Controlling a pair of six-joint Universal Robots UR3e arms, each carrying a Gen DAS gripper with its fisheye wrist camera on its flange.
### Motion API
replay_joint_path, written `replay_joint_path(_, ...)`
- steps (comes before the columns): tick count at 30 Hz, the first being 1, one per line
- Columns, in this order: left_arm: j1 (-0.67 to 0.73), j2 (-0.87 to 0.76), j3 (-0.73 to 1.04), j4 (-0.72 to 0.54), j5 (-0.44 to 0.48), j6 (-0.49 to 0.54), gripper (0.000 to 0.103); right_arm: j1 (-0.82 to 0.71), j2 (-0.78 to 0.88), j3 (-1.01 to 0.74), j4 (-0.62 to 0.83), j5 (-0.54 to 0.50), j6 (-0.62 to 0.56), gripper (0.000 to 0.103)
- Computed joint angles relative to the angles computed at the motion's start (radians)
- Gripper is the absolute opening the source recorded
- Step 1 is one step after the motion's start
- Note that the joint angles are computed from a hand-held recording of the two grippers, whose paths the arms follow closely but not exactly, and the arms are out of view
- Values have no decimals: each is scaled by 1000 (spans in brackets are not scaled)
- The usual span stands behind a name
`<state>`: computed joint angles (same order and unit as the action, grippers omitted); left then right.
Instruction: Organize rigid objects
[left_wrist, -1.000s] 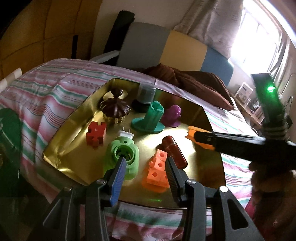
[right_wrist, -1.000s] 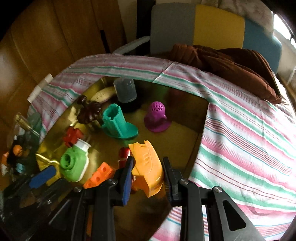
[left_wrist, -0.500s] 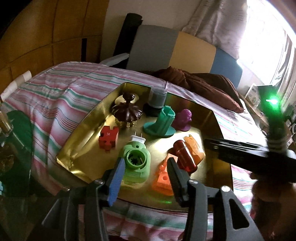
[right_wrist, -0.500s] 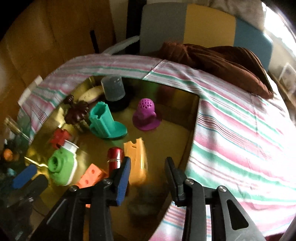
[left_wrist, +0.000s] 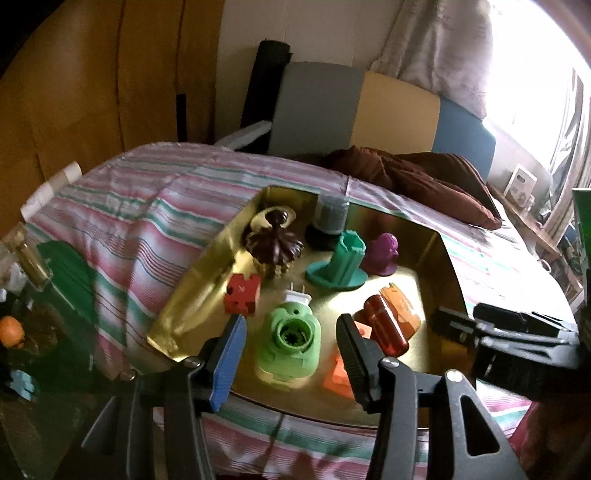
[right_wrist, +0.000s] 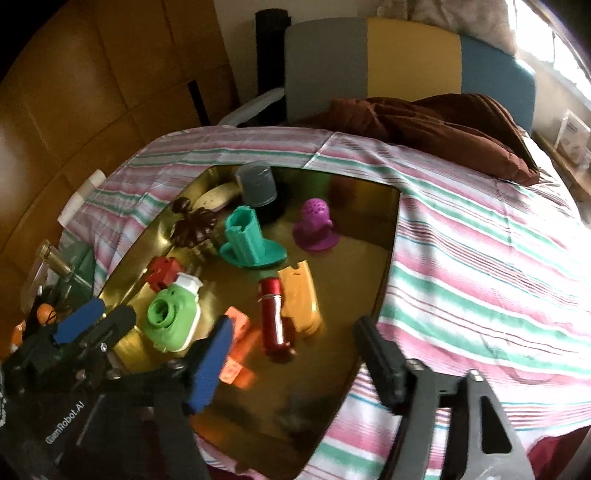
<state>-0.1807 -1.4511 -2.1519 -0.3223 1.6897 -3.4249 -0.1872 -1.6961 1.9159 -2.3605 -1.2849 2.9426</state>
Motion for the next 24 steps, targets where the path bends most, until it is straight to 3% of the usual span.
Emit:
replay_joint_path(4,-35,6,15,-11,74,8,51,25,-2,-8,8,-6,7,80)
replay_joint_path(12,-86,-11,99,-133,238,15,51,63,-10,-27,-4,-46,57,101)
replay_joint_path(21,-55,56,86,-166,209,32,51,129,-14,-56,-26,-140,133,103)
replay_joint_path(24,-68,55,98,-184,241,25,51,145,-17,-50,-40,-158,154,103)
